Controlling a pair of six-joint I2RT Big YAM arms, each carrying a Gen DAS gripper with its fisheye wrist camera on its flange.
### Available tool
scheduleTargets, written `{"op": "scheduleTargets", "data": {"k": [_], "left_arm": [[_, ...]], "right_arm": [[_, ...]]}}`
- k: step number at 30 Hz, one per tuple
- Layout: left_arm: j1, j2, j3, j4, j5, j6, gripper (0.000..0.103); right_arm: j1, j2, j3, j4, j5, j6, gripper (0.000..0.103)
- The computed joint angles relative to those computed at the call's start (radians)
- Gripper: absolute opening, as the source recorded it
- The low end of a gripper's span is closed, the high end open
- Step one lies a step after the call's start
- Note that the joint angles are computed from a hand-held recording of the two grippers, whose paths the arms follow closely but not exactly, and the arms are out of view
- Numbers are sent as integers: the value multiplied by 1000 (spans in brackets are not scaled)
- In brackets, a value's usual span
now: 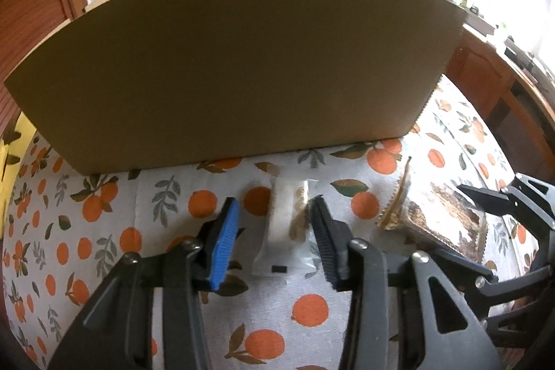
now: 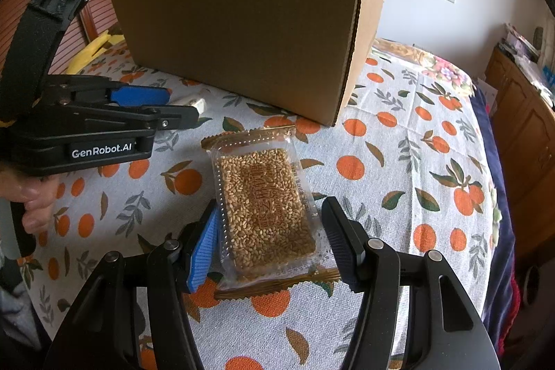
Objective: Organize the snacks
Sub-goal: 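Grasp the white stick packet with the left tool while the right tool grasps the grain bar, then carry the stick packet with the left tool while the right tool carries the grain bar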
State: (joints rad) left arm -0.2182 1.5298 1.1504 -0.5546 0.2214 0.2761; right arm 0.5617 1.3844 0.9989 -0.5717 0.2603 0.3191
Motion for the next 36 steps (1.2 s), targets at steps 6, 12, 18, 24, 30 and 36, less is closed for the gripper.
{"op": "scheduleTargets", "data": {"k": [6, 12, 18, 24, 30, 36], "left_arm": [[-3, -31, -29, -1, 35, 52, 19], [14, -66, -44, -2, 70, 77, 20], [65, -111, -53, -17, 138, 104, 20], [89, -157, -65, -31, 171, 125, 20], [85, -179, -60, -34, 181, 117, 20], [102, -204, -59, -47, 206, 124, 20]], "right_arm": [[1, 1, 2, -3, 1, 0, 60], [10, 8, 10, -9, 17, -1, 58], [13, 9, 10, -7, 29, -1, 53], [25, 12, 14, -9, 52, -5, 50], [35, 6, 10, -8, 83, 2, 49], [36, -30, -18, 22, 93, 19, 49]]}}
